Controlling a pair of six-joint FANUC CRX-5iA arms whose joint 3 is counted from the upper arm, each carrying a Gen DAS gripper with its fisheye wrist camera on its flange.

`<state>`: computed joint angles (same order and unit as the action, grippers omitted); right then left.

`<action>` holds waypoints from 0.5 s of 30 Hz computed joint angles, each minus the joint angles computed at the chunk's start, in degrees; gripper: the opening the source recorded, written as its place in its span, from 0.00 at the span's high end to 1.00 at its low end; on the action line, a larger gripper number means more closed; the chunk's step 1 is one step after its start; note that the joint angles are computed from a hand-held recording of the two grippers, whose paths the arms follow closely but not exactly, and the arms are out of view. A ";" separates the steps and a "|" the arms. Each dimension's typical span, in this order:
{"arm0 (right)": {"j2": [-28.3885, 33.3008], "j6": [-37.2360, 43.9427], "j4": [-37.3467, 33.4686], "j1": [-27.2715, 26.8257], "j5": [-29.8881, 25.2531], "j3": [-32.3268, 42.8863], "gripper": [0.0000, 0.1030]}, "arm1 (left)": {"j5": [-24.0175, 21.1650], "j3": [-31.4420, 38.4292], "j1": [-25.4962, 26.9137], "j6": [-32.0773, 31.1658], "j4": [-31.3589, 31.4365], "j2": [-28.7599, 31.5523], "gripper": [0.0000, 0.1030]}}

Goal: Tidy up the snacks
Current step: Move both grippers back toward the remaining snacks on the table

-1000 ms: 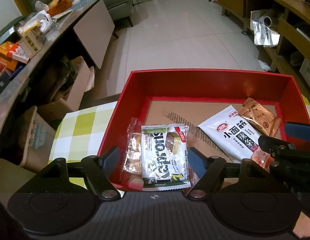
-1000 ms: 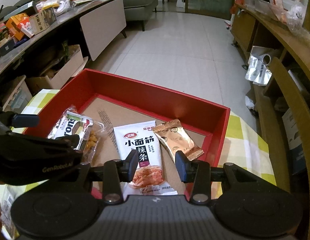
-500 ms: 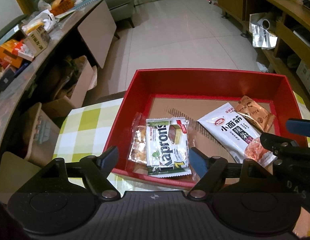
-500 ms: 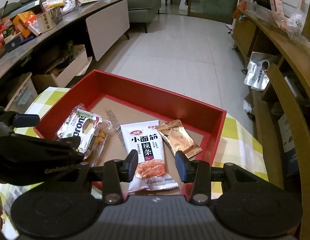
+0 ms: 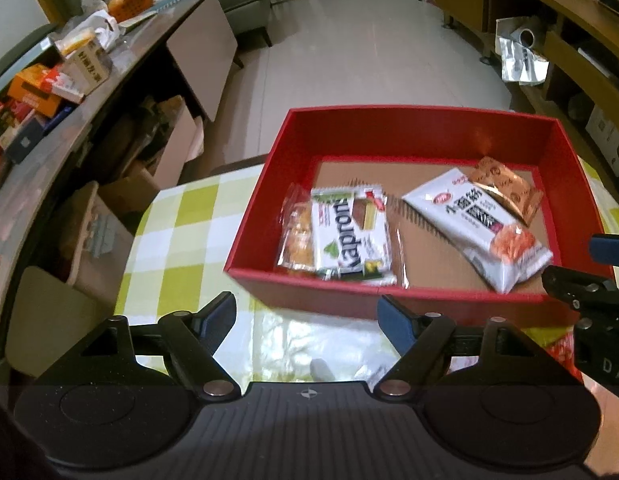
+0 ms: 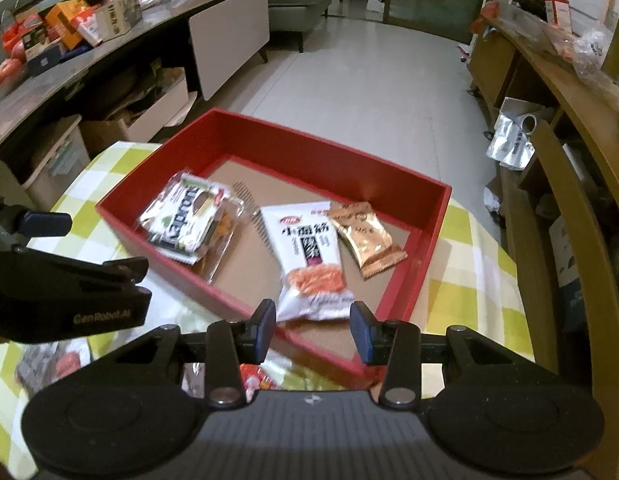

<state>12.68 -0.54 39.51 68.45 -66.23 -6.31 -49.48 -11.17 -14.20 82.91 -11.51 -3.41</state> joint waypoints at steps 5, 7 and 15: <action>0.06 -0.44 0.00 1.58 -0.69 0.39 0.53 | -0.20 -2.16 1.16 -1.61 1.02 -2.55 0.19; 0.06 -0.55 -0.06 2.13 -0.86 0.56 0.53 | -0.24 -2.91 1.36 -2.05 1.03 -3.34 0.19; 0.26 -0.75 -1.74 3.94 -2.06 1.09 0.53 | -1.03 -5.08 2.80 -3.72 1.78 -5.68 0.19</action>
